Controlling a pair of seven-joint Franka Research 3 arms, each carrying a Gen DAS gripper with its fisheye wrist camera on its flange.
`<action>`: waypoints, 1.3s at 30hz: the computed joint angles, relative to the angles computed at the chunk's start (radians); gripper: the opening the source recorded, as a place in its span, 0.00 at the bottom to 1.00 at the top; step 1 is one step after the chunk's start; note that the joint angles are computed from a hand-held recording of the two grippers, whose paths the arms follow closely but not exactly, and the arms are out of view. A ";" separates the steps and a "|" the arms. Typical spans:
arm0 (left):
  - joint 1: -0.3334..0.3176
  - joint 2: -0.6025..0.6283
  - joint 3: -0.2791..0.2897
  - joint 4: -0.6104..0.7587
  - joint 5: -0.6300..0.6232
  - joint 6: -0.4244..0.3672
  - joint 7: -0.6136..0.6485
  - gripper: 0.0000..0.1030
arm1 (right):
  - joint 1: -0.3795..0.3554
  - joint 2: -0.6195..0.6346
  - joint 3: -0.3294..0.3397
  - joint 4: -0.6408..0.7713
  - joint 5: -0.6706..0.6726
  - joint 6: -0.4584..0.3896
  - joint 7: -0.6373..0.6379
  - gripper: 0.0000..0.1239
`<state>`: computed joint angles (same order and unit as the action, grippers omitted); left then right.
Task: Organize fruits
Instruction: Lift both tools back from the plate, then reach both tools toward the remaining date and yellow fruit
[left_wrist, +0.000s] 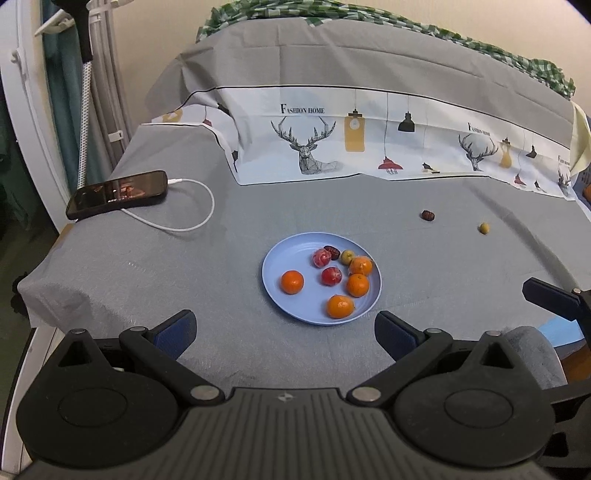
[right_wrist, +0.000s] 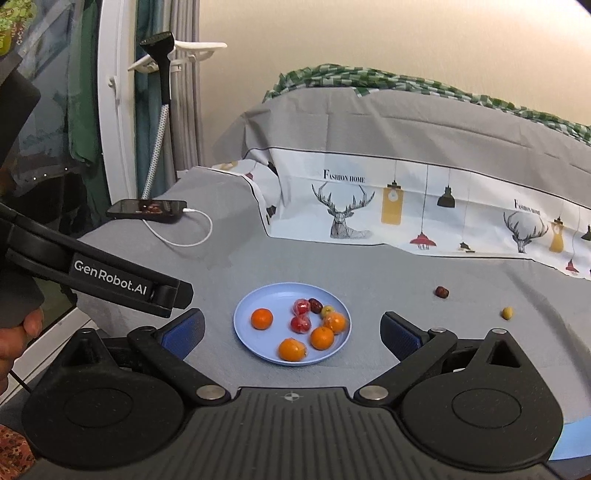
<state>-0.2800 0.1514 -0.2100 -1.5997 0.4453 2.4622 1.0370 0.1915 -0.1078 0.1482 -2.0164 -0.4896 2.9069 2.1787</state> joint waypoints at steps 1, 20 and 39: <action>0.000 -0.001 0.000 0.000 -0.001 -0.002 0.001 1.00 | 0.000 -0.002 0.000 -0.002 -0.001 0.004 0.001 0.81; -0.044 0.101 0.004 0.125 0.036 -0.063 0.062 1.00 | -0.006 0.006 -0.019 -0.025 0.100 0.004 -0.009 0.82; -0.149 0.454 0.030 0.644 -0.057 -0.312 0.205 1.00 | -0.029 0.063 -0.082 -0.002 0.167 -0.026 0.059 0.82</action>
<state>-0.4289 0.6056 -0.1799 -0.9556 0.3882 2.1499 1.2416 0.1628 -0.0451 0.0659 -2.0179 -0.3222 2.8811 2.2376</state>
